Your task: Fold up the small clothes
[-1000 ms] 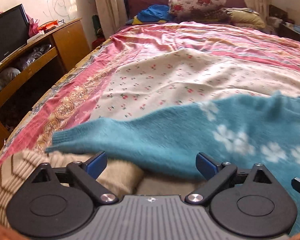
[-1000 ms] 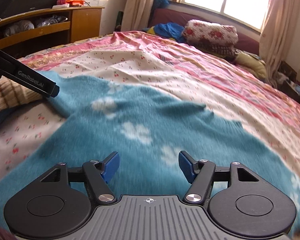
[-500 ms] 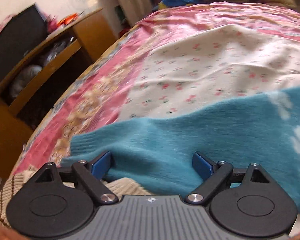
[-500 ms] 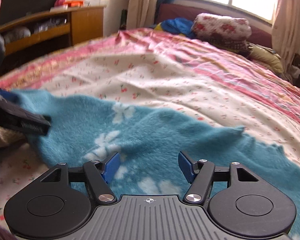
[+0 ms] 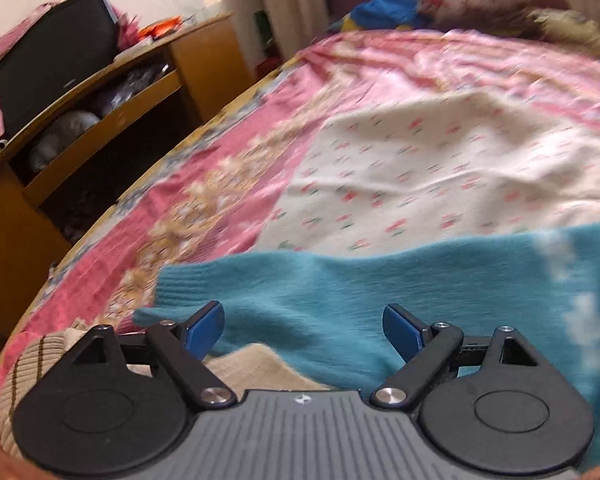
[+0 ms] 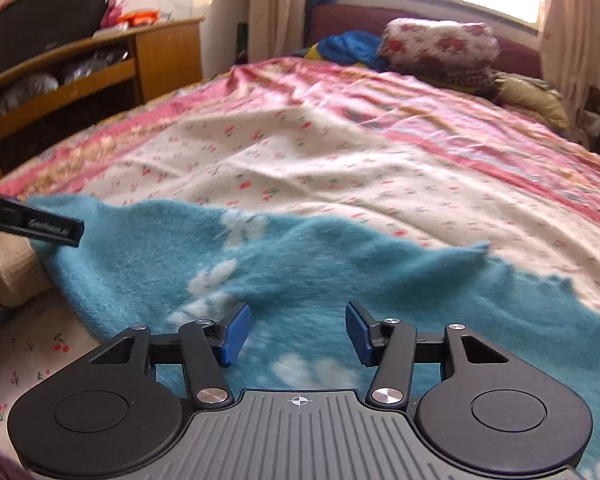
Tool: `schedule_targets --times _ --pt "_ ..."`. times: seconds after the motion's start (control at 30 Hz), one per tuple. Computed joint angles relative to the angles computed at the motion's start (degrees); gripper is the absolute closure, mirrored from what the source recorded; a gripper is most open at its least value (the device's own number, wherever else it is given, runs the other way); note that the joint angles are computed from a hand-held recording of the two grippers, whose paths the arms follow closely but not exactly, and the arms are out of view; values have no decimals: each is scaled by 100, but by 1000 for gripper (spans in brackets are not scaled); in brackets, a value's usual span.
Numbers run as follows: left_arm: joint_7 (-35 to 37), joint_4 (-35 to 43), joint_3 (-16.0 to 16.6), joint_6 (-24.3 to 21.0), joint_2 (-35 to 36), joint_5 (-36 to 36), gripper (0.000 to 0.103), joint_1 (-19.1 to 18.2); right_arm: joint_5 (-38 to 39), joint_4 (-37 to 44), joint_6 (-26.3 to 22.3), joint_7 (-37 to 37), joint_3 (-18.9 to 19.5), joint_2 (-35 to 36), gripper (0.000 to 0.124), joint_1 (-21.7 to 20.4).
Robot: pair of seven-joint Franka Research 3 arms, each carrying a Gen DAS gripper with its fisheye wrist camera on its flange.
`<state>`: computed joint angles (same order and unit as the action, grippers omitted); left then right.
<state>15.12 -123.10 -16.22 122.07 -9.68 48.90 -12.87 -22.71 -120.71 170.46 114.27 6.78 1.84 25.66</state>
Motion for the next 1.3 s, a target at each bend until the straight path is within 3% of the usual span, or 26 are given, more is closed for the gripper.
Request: schedule_targets --times 0.27,0.5,0.7,1.3 --pt "405 462 -243 652 343 31 11 -400 -1269 -530 -169 1117 42 -588 74 -683" --pt "754 1060 -230 660 1116 -80 11 -825 -1732 -837 -497 1420 216 -786 73 -1213" --pt "818 1196 -97 536 1306 -78 10 -1048 -1630 -988 -296 1410 213 -781 73 -1323" --pt "773 1164 -39 556 1284 -154 10 -1092 -1861 -1017 -256 1600 282 -792 71 -1410"
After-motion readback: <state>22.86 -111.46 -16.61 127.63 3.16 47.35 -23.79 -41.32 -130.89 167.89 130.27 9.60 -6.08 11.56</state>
